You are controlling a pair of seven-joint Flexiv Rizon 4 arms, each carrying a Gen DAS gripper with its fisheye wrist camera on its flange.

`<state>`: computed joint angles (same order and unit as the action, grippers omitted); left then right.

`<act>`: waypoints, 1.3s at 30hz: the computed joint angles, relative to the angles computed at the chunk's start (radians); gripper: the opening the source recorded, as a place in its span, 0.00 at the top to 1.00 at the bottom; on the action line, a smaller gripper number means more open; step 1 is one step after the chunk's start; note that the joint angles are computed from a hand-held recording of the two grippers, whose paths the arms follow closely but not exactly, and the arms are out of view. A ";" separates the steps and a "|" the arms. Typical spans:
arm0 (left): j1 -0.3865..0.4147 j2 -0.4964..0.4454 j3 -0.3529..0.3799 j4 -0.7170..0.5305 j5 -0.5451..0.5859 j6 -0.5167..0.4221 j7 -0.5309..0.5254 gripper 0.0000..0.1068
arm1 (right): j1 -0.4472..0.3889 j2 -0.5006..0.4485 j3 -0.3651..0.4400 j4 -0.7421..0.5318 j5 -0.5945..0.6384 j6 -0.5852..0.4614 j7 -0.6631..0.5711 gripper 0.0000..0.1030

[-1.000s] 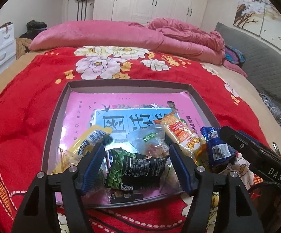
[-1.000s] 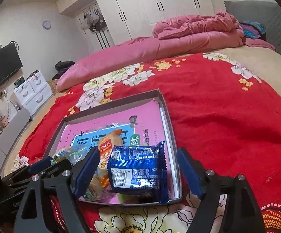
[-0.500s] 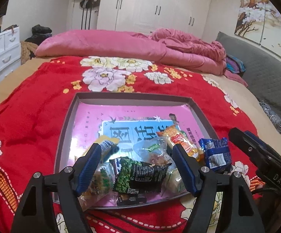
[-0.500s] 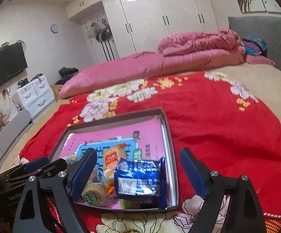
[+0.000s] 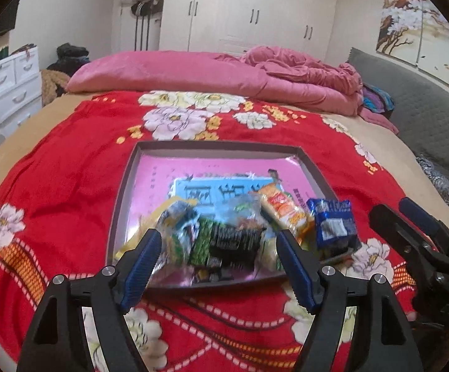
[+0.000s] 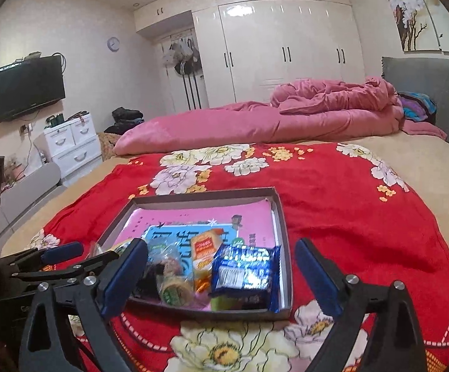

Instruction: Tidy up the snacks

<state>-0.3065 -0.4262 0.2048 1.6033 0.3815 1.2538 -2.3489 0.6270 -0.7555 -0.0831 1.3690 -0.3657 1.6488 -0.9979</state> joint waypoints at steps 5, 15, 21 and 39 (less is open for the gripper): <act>-0.006 0.036 -0.012 0.053 -0.007 -0.049 -0.008 0.27 | 0.003 0.050 0.020 0.073 0.004 -0.036 0.005 0.04; 0.009 0.118 -0.066 0.168 0.009 -0.118 -0.055 0.27 | -0.025 0.139 0.094 0.214 -0.004 -0.134 0.033 0.04; 0.004 0.142 -0.081 0.183 0.073 -0.135 -0.088 0.27 | -0.006 0.178 0.071 0.289 -0.040 -0.107 0.062 0.04; 0.019 0.160 -0.110 0.191 0.108 -0.161 -0.108 0.27 | -0.003 0.190 0.073 0.323 -0.084 -0.103 0.071 0.04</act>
